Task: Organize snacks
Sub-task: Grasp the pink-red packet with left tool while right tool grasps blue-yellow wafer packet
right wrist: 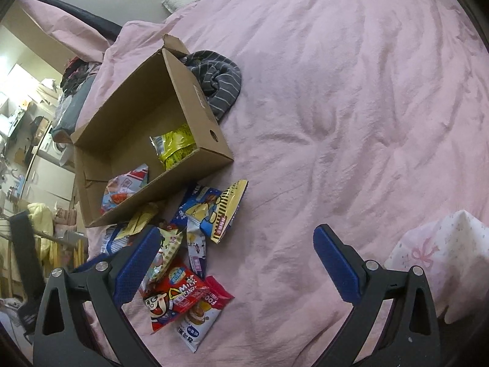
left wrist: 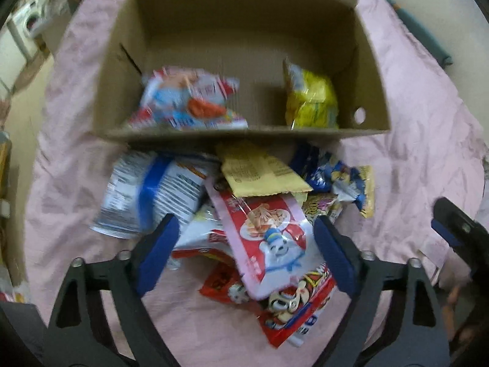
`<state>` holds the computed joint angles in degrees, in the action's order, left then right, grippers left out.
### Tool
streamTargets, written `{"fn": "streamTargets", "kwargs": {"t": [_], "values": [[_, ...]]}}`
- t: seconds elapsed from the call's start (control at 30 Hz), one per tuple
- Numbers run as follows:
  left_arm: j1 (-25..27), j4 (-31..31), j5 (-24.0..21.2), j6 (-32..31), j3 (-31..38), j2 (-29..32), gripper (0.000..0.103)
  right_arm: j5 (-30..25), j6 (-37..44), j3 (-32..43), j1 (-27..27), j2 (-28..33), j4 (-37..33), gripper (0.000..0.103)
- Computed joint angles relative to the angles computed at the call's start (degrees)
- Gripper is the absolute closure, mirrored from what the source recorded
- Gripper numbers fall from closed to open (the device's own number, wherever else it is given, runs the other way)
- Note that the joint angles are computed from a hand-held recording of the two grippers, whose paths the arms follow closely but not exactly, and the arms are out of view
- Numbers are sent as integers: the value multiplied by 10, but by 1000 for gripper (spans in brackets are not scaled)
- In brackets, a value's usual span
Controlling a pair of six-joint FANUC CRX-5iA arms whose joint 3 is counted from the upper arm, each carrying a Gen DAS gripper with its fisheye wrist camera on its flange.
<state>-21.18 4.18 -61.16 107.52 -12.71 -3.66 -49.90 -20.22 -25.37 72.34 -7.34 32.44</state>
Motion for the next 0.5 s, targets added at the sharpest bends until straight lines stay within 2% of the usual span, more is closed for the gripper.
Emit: {"fn": "streamTargets", "kwargs": {"t": [0.07, 0.13, 0.17, 0.2, 0.23, 0.3, 0.4, 0.5], "values": [[1, 4, -8, 7, 5, 17, 19, 4, -3, -1, -1, -2, -2, 1], [2, 4, 1, 9, 1, 18, 28, 6, -3, -2, -2, -3, -6, 1], [4, 12, 2, -2, -1, 18, 44, 8, -3, -3, -3, -4, -7, 1], [4, 15, 0, -11, -2, 18, 55, 10, -4, -3, -4, -5, -8, 1], [5, 19, -1, -18, -4, 16, 60, 13, -4, -4, -5, -5, -7, 1], [8, 30, 5, -32, -13, 6, 79, 17, -3, -4, -6, -5, -5, 1], [15, 45, 9, -50, -26, -15, 92, 23, 0, -1, -8, -3, -1, 1], [37, 86, 7, -80, -51, -40, 95, 24, 1, 0, -9, -2, -1, 1]]}}
